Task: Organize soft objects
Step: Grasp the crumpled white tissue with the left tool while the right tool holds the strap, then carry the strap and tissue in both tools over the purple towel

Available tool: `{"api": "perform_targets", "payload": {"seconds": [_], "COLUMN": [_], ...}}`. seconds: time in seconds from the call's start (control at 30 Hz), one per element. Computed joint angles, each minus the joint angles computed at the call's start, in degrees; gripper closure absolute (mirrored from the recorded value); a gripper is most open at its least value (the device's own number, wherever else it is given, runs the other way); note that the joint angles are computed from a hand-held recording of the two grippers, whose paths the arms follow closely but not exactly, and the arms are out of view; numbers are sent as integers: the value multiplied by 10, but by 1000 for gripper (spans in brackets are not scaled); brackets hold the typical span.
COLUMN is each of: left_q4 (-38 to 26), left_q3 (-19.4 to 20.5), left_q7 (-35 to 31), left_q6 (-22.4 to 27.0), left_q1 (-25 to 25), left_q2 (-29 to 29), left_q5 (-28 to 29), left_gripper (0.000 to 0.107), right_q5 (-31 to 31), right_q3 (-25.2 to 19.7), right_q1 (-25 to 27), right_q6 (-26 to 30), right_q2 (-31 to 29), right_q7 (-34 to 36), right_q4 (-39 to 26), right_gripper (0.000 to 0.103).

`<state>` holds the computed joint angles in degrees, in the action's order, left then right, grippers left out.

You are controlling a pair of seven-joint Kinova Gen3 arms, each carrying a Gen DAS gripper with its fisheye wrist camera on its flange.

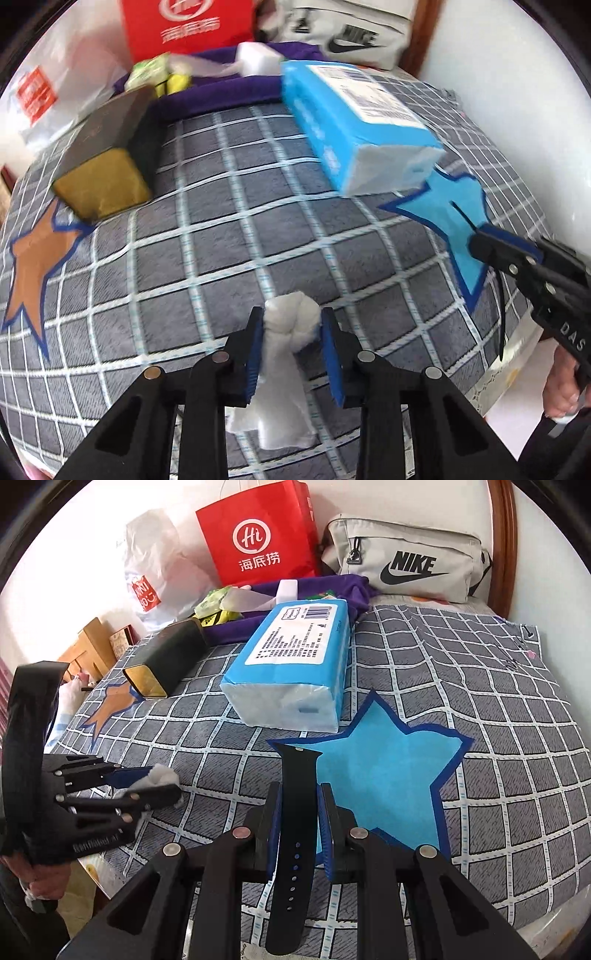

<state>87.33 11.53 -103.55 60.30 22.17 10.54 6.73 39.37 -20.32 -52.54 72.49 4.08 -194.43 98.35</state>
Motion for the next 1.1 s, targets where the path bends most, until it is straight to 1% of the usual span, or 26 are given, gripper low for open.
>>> {"api": "perform_targets", "payload": {"seconds": [0.1,0.23,0.3,0.37,0.5,0.73,0.9,1.1], "left_q4": [0,-9,-16,-21,-31,-68,-110,-163], "left_q3": [-13,-28,-32,-37,-40,-40,-39,-37], "left_q7": [28,44,36,47,30,30,30,28], "left_q6": [0,18,31,34,40,55,71,85], "left_q1": [-5,-39,-59,-66,-92,-108,-115,-119], "left_q2": [-4,-2,-1,-3,-6,4,18,35], "left_q5": [-22,-4,10,6,27,47,60,71], "left_gripper": [79,79,79,79,79,79,79,79], "right_q5": [1,0,-2,-3,-5,-5,0,5], "right_q3": [-1,1,4,6,12,24,31,42], "right_q1": [-2,-3,-2,-1,2,6,13,23], "right_q6": [3,9,9,12,21,50,69,78], "right_q2": [1,5,7,9,14,18,22,27], "right_q7": [5,18,28,38,62,111,144,181], "right_q4": [-7,-21,-29,-38,-60,-102,-133,-165], "right_gripper": [84,84,84,84,84,84,84,84]}}
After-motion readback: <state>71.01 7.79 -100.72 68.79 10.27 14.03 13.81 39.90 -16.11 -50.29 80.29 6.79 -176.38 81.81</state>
